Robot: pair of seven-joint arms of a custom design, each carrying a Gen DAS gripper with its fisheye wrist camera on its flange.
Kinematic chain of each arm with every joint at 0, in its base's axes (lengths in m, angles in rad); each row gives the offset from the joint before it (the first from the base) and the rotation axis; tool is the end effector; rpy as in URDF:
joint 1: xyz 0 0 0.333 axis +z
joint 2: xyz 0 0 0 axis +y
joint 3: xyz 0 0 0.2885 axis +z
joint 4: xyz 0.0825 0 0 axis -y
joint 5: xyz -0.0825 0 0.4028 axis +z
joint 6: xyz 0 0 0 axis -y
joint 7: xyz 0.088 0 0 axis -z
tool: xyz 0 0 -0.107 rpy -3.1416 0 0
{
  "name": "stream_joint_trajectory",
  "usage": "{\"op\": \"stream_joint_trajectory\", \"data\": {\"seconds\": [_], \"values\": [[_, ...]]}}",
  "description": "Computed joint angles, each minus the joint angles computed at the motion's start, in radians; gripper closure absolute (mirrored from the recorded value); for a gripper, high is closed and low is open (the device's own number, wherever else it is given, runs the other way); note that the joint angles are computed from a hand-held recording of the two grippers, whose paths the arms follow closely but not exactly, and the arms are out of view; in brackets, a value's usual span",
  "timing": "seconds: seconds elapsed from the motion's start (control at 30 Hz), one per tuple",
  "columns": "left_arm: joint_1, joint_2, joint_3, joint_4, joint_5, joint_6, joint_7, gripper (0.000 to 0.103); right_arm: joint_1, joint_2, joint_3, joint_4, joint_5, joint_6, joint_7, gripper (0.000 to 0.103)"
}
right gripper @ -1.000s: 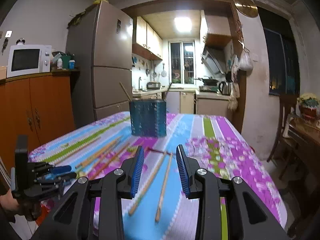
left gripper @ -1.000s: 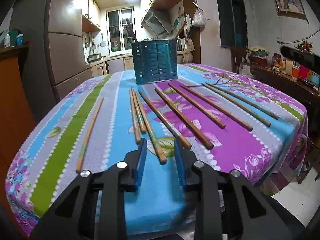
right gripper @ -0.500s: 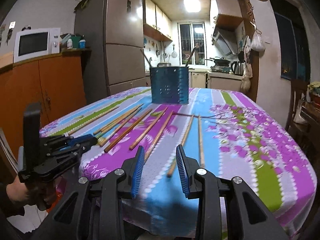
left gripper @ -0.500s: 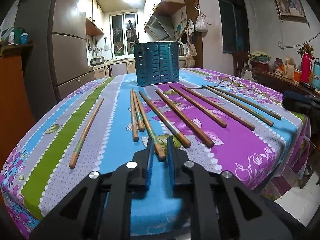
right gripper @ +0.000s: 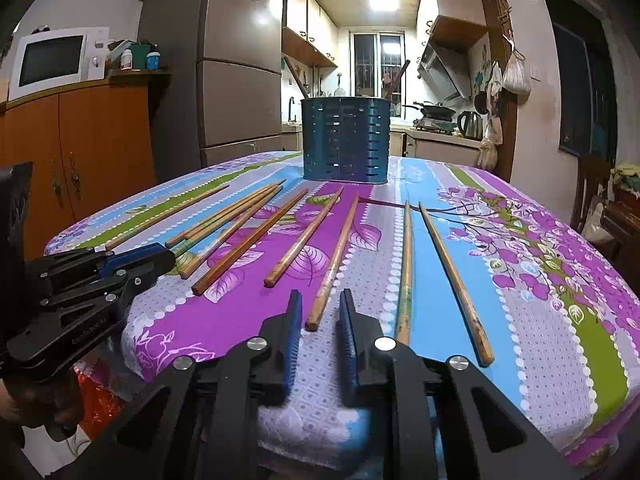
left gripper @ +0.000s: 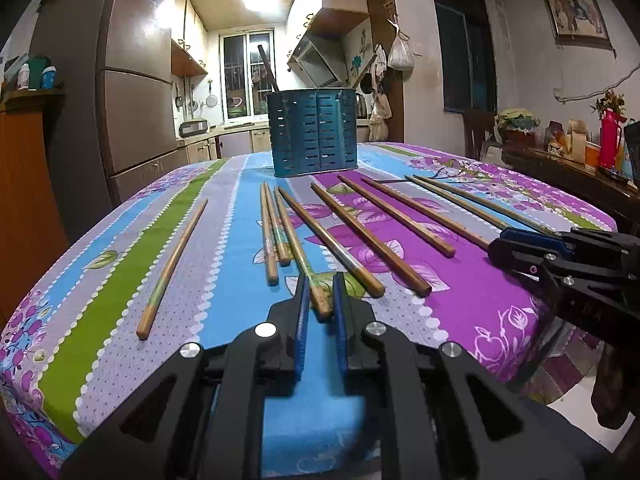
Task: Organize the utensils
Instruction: 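Move both open grippers back down to the chopsticks on the table, then close the left gripper on a chopstick while the right gripper grasps another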
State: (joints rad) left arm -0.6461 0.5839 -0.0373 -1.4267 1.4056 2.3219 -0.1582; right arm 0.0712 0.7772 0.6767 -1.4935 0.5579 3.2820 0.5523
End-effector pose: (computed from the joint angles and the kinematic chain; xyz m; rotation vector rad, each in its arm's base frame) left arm 0.5965 -0.4557 0.3701 -1.5979 1.3556 -0.8114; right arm 0.6614 0.3593 0.3539 -1.8742 0.8401 -0.5265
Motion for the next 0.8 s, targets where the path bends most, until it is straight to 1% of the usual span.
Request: {"op": "stream_joint_trajectory", "data": {"seconds": [0.13,0.27,0.4,0.6,0.8], "values": [[-0.002,0.006,0.005,0.005,0.011,0.003,-0.011,0.093,0.014,0.002,-0.014,0.006,-0.004,0.012,0.014,0.092],[-0.003,0.004,0.005,0.004,0.012,0.000,-0.017,0.094,-0.011,0.012,0.017,0.001,-0.016,0.022,0.024,0.095],[-0.003,0.000,0.003,0.001,0.003,-0.014,-0.015,0.098,-0.029,0.013,0.033,-0.004,-0.033,0.023,0.037,0.095],[-0.001,-0.022,-0.002,-0.018,0.000,-0.037,-0.022,0.098,-0.116,0.012,0.122,-0.041,-0.106,0.065,0.048,0.095],[-0.005,-0.056,-0.008,-0.034,0.043,-0.059,-0.030,0.098,-0.221,0.010,0.226,-0.078,-0.231,0.109,0.092,0.095]]}}
